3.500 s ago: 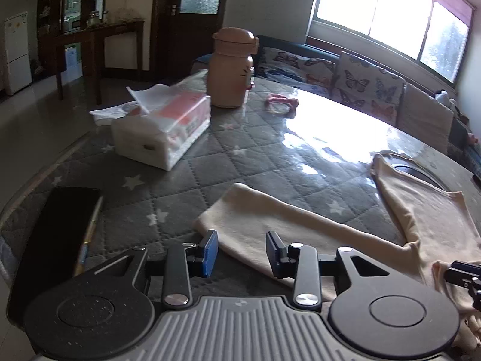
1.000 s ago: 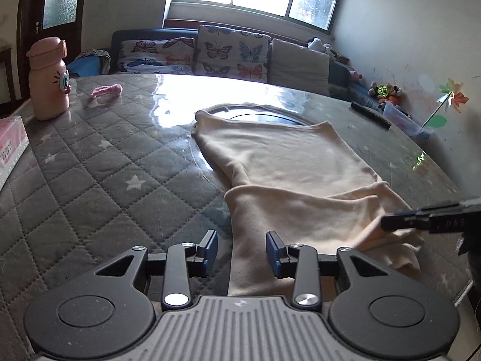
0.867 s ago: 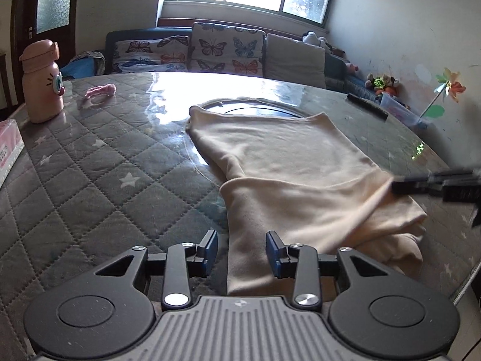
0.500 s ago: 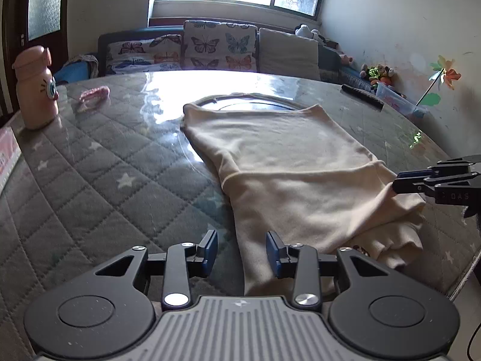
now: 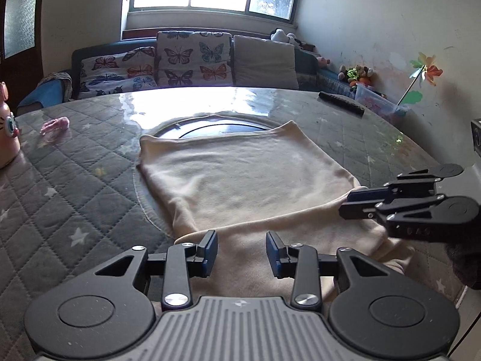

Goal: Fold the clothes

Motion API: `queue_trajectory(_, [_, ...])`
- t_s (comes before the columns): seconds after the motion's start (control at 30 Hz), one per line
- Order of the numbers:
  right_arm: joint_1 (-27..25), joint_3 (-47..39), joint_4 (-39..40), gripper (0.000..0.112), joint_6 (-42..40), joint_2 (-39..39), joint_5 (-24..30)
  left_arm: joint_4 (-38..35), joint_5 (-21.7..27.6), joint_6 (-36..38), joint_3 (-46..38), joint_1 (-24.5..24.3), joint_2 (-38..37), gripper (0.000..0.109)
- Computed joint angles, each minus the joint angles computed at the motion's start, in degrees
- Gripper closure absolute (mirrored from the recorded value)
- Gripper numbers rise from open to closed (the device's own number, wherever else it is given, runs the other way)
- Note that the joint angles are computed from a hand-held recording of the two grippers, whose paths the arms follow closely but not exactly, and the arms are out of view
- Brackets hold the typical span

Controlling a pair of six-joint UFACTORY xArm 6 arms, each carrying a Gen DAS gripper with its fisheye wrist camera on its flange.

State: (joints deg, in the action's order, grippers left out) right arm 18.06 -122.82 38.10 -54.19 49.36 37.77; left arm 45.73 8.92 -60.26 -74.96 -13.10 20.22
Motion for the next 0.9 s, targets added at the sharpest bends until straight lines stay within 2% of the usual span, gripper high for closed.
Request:
queue_trajectory(0.1, [-0.1,1.5,-0.2,0.091,-1.4,-0.8,-0.3,-3.7,0.6,2.7,0.0,0.3,0.8,0.07])
queue_trajectory(0.2, [-0.7,4.2,1.9,0.09,-4.1,-3.0,0.1,-2.9,-0.9,2.0,1.0,0.9,0.2,0.07])
queue_trajectory(0.37, [-1.1,7.9,1.5,0.089,-7.1,-5.1,-0.5,-7.3,-0.9,5.9,0.7,1.1,0.8,0.071])
queue_trajectory(0.47, [-1.2,9.3,2.0,0.086,-7.9,-6.1,-0.8,-7.9,-1.9,5.6,-0.4,1.6,1.1,0.07])
queue_trajectory(0.53, [-1.3,9.3,1.9,0.085,-8.0,-6.2,-0.5,-12.1,-1.9,8.8,-2.0,2.0,2.3,0.07])
queue_trajectory(0.67, [-1.3,8.8,1.8,0.084,-7.5,-5.8,-0.2,-25.3,0.5,19.0,-5.7,2.4,5.8,0.071])
queue_trajectory(0.8, [-1.6,8.2,1.9,0.083,-7.1,-5.5,0.7,-22.8,1.8,17.5,-6.9,3.1,6.6,0.072])
queue_trajectory(0.9, [-1.7,7.6,1.8,0.083,-6.6,-5.2,1.3,-24.4,0.1,19.4,-7.1,3.2,6.9,0.071])
